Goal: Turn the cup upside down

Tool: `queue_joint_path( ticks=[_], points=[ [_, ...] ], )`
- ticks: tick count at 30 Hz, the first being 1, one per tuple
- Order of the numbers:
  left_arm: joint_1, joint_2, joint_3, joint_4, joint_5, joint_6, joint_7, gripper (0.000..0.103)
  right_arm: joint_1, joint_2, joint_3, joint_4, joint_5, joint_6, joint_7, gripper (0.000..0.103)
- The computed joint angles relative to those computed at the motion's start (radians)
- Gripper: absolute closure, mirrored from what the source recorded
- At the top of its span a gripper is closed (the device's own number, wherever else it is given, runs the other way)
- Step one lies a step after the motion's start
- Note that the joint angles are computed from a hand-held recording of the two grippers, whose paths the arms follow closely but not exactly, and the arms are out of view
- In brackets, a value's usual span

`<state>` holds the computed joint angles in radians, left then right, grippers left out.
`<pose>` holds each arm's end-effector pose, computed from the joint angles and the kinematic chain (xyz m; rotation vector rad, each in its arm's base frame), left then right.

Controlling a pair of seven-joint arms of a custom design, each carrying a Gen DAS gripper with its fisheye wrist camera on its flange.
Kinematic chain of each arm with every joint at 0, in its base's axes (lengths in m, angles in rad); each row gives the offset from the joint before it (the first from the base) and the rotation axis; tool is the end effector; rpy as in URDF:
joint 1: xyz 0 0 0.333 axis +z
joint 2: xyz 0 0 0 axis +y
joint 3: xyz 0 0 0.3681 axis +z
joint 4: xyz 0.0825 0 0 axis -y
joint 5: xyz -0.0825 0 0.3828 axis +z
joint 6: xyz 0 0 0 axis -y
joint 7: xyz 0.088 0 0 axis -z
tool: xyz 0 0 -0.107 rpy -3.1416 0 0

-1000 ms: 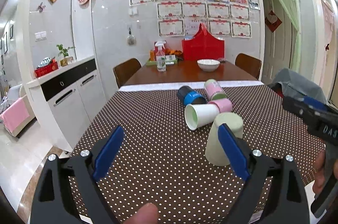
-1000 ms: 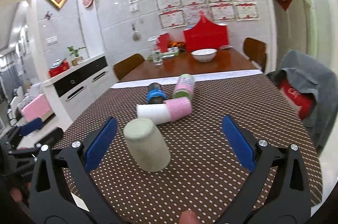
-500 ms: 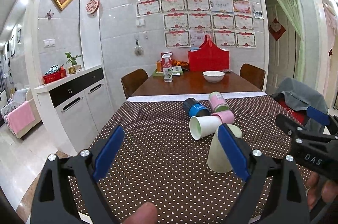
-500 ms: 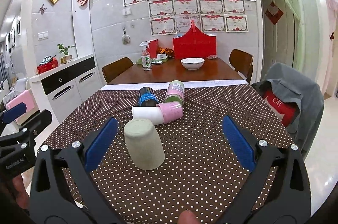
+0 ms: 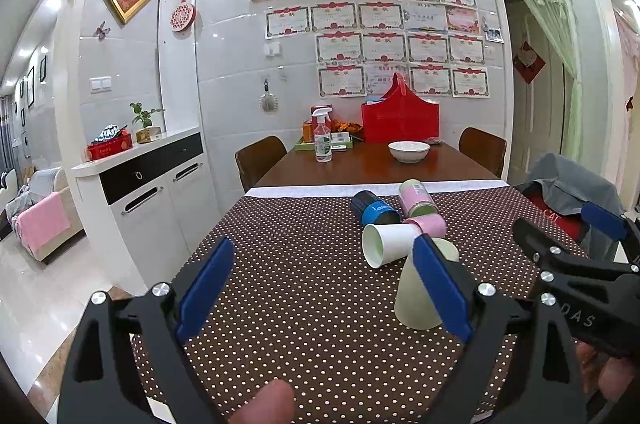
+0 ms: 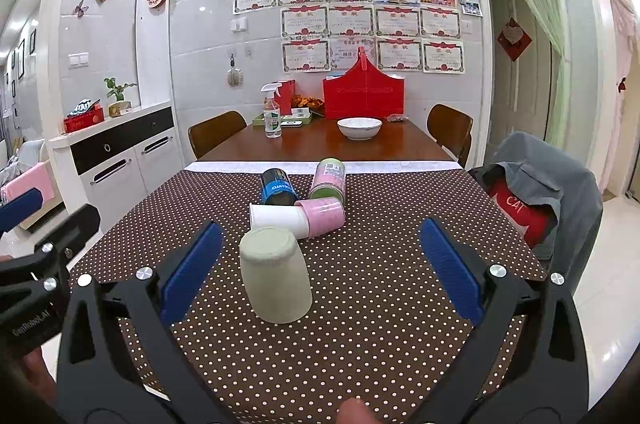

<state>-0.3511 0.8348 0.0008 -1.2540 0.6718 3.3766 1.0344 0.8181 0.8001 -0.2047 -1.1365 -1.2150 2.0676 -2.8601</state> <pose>0.7437 -0.3452 0.4348 -1.0227 1.8850 -1.2915 0.6639 0.4845 0.4224 -1.0261 1.9015 -1.3120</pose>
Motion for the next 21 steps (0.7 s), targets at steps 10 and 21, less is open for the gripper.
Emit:
queue_joint_path(
  ticks=[10,21],
  points=[
    [-0.011,0.0,0.021,0.002,-0.023,0.0,-0.014,0.013,0.007,0.012,-0.004,0.02,0.0,-0.014,-0.013,0.006],
    [-0.022,-0.005,0.046,-0.011,-0.036,0.019,-0.025,0.013,0.008,0.016,-0.007,0.028,0.004,-0.015,-0.013,0.006]
  ],
)
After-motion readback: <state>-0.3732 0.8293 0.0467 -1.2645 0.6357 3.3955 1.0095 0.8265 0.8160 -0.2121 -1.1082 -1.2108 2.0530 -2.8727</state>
